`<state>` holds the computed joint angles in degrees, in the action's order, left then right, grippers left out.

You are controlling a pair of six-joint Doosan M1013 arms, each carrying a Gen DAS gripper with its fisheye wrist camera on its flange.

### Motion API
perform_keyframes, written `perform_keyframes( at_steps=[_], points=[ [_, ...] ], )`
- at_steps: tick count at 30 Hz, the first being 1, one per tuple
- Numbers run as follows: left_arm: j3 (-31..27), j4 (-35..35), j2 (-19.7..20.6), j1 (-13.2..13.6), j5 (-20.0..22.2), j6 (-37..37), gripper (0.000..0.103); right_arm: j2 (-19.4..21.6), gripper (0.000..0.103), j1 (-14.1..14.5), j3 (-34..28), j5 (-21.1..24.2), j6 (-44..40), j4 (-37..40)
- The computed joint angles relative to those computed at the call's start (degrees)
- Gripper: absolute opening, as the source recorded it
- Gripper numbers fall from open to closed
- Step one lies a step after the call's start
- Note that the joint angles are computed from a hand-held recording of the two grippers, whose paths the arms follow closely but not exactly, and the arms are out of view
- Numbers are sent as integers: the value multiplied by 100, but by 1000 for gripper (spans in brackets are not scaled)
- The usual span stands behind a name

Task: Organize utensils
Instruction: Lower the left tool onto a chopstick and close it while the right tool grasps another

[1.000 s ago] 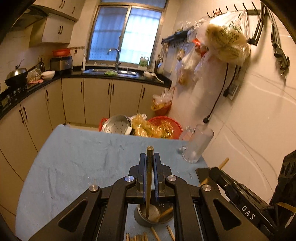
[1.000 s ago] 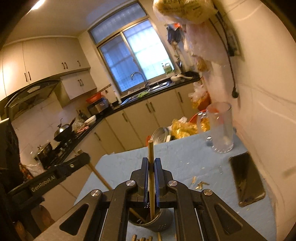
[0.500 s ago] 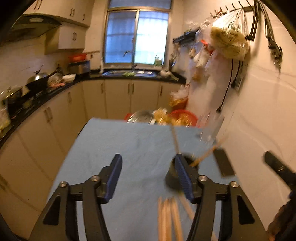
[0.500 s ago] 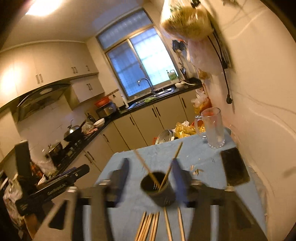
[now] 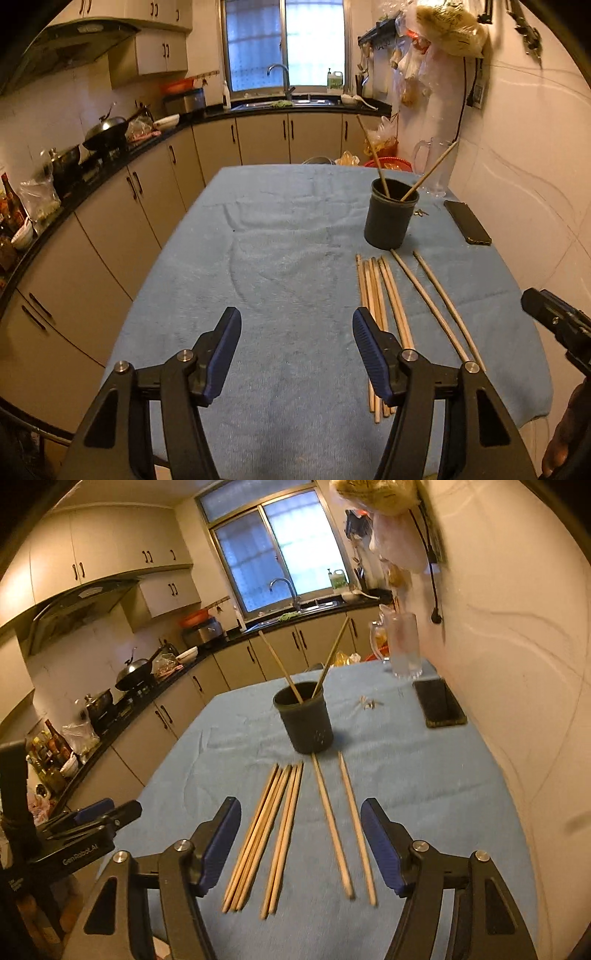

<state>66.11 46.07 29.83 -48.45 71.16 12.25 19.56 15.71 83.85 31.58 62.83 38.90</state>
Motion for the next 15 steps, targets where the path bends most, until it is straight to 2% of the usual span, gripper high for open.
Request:
perform_keyframes(
  at_steps=[9,15],
  points=[
    [-85,251,15,-154,107,46,66,-232,69,-13,221,-123,-146,53],
    [-150,131,73,-96,128,154,67,-150,68,8,124,-63,-23,-121]
  ],
)
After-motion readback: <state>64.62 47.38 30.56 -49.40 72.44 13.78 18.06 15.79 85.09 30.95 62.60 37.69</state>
